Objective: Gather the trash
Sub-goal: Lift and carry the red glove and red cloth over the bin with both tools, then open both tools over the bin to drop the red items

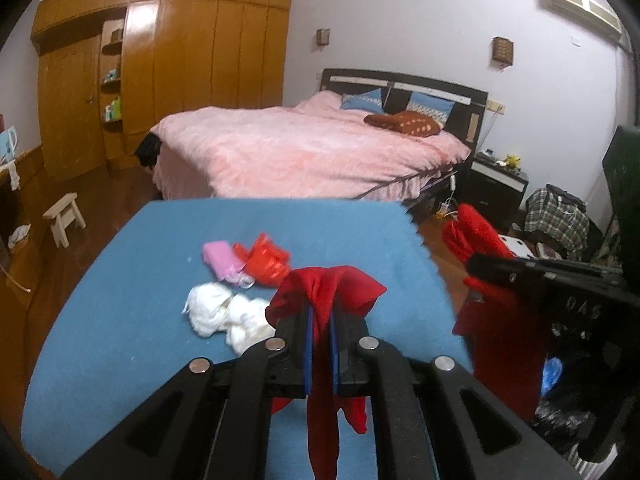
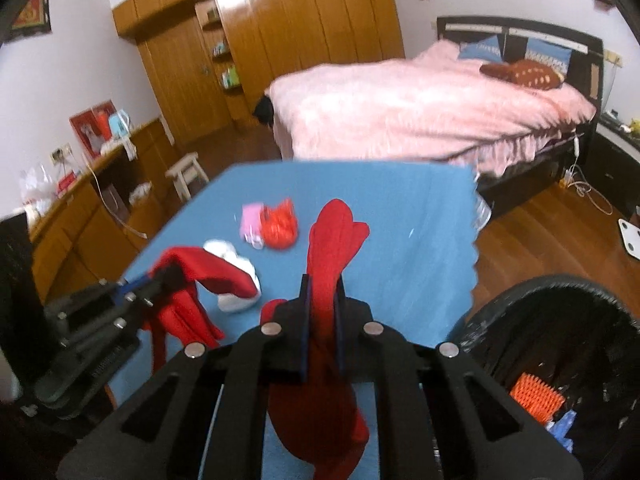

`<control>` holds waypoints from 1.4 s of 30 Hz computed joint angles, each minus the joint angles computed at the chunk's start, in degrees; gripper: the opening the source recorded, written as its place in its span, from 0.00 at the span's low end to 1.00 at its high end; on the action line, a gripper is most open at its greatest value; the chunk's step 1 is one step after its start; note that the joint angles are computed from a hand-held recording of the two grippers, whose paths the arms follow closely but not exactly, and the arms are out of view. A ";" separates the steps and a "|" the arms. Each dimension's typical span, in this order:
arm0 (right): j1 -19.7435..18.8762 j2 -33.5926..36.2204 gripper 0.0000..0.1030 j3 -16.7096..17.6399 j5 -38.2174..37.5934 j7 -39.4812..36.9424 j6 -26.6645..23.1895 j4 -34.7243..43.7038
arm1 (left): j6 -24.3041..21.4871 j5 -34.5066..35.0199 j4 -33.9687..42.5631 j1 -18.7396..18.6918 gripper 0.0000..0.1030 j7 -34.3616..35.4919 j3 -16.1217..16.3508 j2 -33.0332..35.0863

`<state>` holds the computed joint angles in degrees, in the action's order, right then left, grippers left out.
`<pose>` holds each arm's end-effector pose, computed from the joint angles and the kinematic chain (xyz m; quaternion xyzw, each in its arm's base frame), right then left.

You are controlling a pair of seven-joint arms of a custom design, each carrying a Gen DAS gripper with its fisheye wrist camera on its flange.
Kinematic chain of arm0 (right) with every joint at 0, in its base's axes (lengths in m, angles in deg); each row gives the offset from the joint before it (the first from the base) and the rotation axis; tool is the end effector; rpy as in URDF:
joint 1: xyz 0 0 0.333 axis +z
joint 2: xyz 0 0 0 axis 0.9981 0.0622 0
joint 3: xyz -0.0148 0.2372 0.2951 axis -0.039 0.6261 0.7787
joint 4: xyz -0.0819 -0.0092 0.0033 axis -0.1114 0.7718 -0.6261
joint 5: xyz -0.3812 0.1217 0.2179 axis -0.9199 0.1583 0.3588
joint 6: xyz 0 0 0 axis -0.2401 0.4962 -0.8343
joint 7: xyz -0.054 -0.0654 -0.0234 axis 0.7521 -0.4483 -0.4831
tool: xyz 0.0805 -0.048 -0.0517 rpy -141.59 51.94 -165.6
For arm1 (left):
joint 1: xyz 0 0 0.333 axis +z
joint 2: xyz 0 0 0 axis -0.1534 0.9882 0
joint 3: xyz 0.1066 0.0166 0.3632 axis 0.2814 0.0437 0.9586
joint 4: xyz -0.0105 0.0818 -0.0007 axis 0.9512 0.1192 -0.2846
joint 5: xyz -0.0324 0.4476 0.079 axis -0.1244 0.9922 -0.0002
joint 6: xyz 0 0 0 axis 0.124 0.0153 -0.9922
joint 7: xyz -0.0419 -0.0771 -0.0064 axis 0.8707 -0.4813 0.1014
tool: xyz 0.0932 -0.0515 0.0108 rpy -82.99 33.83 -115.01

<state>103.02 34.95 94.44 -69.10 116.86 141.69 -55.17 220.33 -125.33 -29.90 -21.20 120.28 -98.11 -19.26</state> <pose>0.5508 0.2967 0.5602 -0.5877 0.6779 -0.2424 0.3692 0.6000 -0.1899 0.5588 -0.4371 0.7637 -0.4332 0.1953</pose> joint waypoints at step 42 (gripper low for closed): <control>-19.58 -31.05 0.23 8.42 6.78 2.22 -10.29 -26.07 | -12.42 -5.95 7.71 -9.59 0.14 7.31 -7.15 2.98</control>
